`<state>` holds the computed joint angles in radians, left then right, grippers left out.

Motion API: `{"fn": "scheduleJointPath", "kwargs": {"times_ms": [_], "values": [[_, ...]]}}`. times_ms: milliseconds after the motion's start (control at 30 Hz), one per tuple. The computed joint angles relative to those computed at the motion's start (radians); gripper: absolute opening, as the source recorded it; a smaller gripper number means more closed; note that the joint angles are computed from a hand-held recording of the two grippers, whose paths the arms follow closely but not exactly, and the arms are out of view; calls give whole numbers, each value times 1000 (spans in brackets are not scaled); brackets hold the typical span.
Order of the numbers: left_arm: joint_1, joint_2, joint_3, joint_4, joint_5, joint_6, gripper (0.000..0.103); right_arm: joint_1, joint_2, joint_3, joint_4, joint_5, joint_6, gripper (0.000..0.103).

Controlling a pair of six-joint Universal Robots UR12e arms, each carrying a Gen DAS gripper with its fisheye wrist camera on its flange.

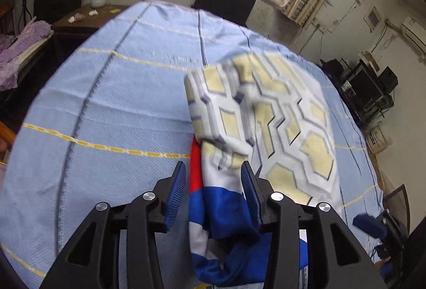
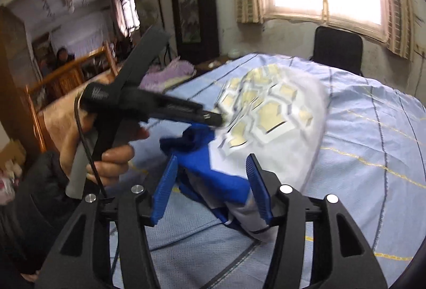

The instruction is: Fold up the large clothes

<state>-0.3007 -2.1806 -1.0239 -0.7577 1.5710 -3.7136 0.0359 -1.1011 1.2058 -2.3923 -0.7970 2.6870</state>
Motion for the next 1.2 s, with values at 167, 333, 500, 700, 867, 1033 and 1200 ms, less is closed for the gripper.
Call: {"fn": "scheduleJointPath", "kwargs": {"times_ms": [167, 333, 500, 700, 867, 1033, 1200], "values": [[-18, 24, -30, 114, 104, 8, 44, -14, 14, -18, -70, -64, 143, 37], [-43, -23, 52, 83, 71, 102, 44, 23, 94, -175, -8, -178, 164, 27], [-61, -85, 144, -65, 106, 154, 44, 60, 202, -349, 88, -256, 182, 27], [-40, -117, 185, -153, 35, 114, 47, 92, 281, -426, 117, -386, 103, 29], [-40, -123, 196, -165, 36, 115, 48, 79, 283, -418, 110, -336, 142, 29], [-41, -126, 202, -164, 41, 114, 48, 81, 275, -403, 92, -347, 137, 29], [-41, -123, 195, -158, 44, 114, 48, 80, 269, -395, 89, -343, 140, 30]]}}
